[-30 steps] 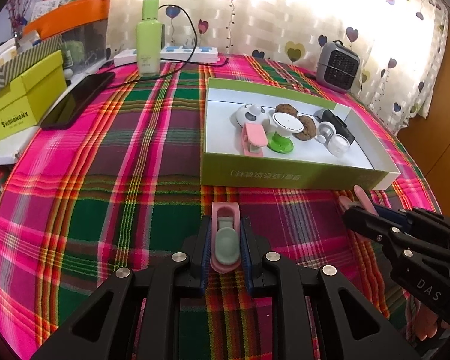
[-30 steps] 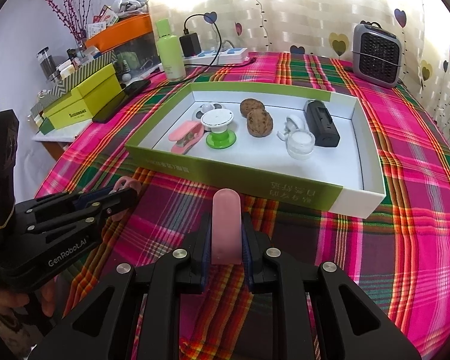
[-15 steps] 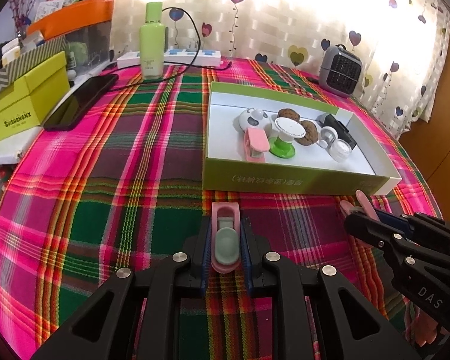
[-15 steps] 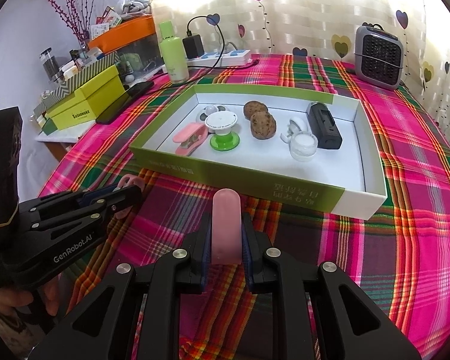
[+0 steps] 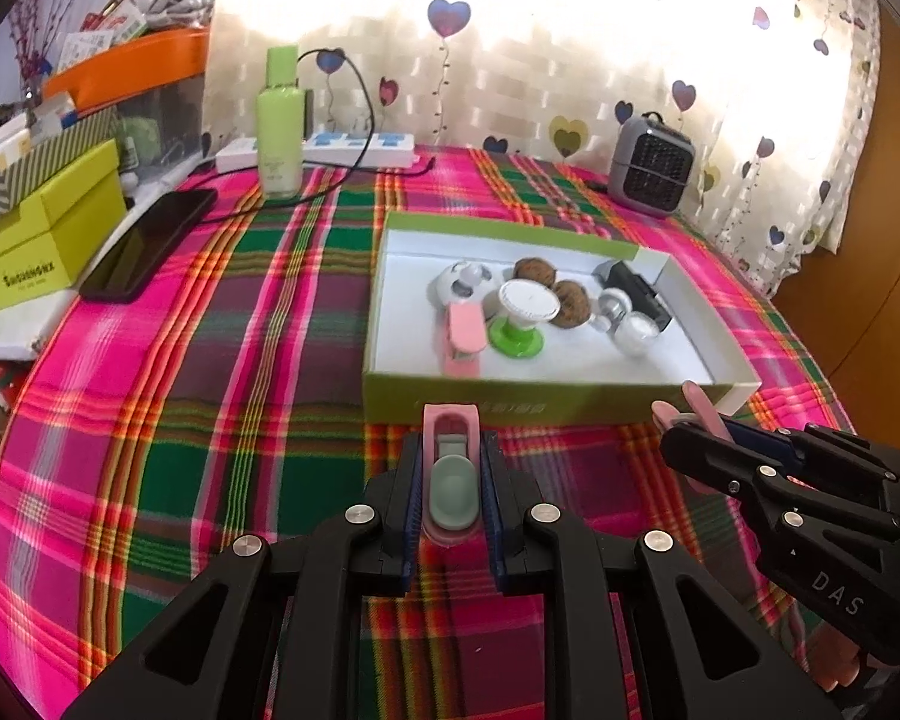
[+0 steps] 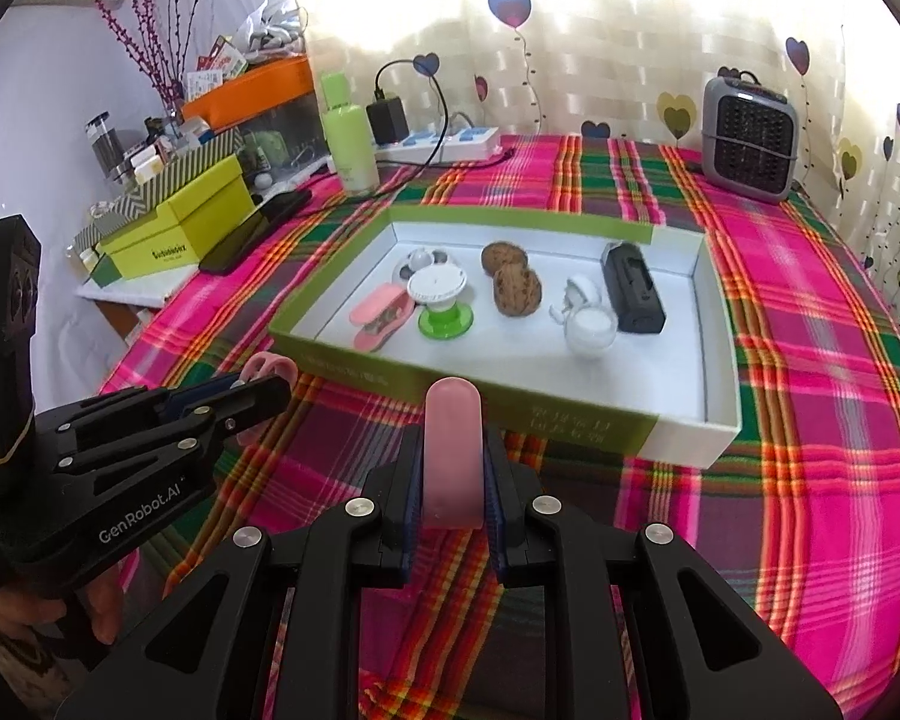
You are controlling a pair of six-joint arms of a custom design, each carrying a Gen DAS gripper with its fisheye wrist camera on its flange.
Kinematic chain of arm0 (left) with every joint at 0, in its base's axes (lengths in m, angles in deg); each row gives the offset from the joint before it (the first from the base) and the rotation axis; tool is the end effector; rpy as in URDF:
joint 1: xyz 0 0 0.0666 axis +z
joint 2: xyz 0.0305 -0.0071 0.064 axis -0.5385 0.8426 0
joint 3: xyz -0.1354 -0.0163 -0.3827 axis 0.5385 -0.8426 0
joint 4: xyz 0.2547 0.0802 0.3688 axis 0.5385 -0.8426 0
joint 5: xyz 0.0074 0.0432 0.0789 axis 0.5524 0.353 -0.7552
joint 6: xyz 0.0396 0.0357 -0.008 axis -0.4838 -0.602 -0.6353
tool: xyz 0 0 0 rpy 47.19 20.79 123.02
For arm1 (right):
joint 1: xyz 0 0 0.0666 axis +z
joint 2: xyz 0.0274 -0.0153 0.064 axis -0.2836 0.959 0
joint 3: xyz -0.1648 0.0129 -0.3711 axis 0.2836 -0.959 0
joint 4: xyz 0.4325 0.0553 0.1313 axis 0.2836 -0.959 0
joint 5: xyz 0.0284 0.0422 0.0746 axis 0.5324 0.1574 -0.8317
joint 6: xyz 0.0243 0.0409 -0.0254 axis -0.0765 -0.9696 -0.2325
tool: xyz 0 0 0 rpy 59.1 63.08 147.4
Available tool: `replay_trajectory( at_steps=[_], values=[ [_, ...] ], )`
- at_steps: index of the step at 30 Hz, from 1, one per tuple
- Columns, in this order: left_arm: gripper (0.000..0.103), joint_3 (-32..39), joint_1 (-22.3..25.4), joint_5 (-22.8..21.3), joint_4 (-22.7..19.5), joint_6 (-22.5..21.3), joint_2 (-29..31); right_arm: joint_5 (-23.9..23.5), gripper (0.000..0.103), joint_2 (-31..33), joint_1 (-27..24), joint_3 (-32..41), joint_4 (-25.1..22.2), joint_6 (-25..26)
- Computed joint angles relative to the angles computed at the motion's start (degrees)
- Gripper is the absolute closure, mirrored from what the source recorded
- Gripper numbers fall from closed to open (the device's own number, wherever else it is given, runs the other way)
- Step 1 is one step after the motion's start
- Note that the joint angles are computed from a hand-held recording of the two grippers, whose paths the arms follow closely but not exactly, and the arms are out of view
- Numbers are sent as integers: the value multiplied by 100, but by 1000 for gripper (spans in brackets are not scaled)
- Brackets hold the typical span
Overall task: Organize objects
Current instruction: 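Lift the pink case and pink clip and carry both over the box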
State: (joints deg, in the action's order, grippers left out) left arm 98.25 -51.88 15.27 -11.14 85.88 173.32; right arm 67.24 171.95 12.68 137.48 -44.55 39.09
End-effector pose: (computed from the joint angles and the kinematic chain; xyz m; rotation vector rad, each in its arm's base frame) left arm 0.5651 -0.1990 0.2929 0.1773 2.3713 -0.2767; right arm 0.5501 0.3048 0.3062 -0.2631 2.3720 0.3357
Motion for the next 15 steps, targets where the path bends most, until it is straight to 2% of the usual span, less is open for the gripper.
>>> replay_trajectory(
  at_steps=[15],
  values=[
    [87,705,-149,228,-266,-10,476,102,84,90,-328,259,-34,-45]
  ],
)
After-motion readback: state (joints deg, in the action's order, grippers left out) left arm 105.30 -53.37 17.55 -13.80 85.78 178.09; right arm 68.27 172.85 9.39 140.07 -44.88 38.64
